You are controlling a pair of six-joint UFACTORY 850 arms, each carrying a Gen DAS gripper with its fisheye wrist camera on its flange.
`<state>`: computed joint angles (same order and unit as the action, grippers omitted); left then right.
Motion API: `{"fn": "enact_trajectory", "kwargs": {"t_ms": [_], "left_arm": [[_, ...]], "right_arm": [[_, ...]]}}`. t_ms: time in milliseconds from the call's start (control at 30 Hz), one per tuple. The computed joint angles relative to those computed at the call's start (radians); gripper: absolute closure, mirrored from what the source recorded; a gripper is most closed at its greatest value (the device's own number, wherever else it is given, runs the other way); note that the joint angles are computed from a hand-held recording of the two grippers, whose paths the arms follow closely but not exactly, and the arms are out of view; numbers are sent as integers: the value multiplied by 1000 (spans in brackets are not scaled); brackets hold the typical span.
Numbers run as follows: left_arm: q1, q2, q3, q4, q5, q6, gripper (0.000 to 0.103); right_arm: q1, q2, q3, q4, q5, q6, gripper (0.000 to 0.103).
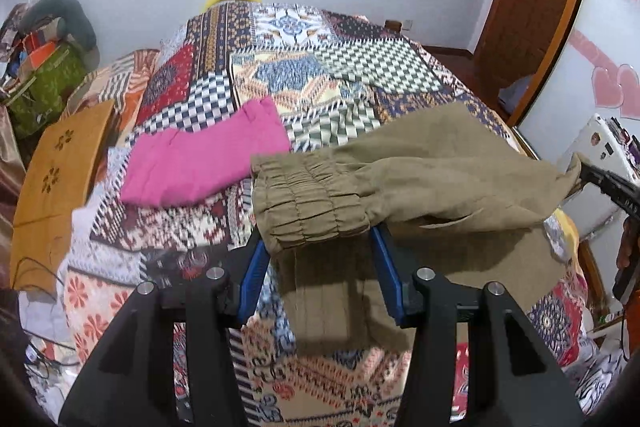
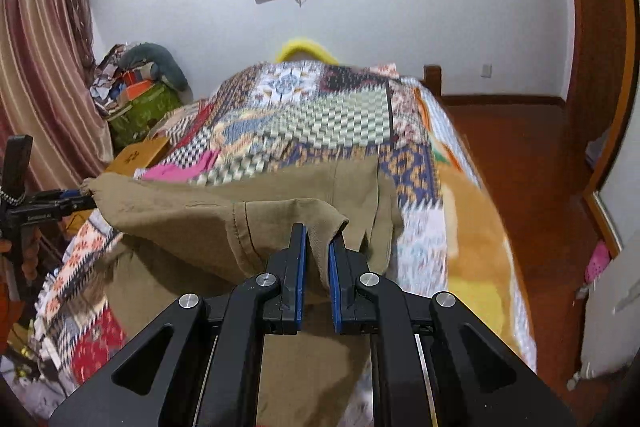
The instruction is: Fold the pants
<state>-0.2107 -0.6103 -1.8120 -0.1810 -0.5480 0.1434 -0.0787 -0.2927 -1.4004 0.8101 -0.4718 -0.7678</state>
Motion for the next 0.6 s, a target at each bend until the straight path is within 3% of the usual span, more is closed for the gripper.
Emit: {"fn": "enact_trajectory", "kwargs": {"t_ms": [133, 367, 500, 600], "left_arm": [[3, 26, 59, -12, 0, 7, 53], [-17, 82, 139, 110, 36, -94, 52], [-13, 108, 167, 84, 52, -90, 38], [-17, 119, 175, 120, 63, -126, 36]], "right_arm": [[1, 20, 50, -37, -21, 30, 94], [-2, 55, 129, -87, -43, 72, 93], [-11, 78, 159, -86, -52, 67, 93], [-11, 96, 177, -114, -50, 87, 92]]}}
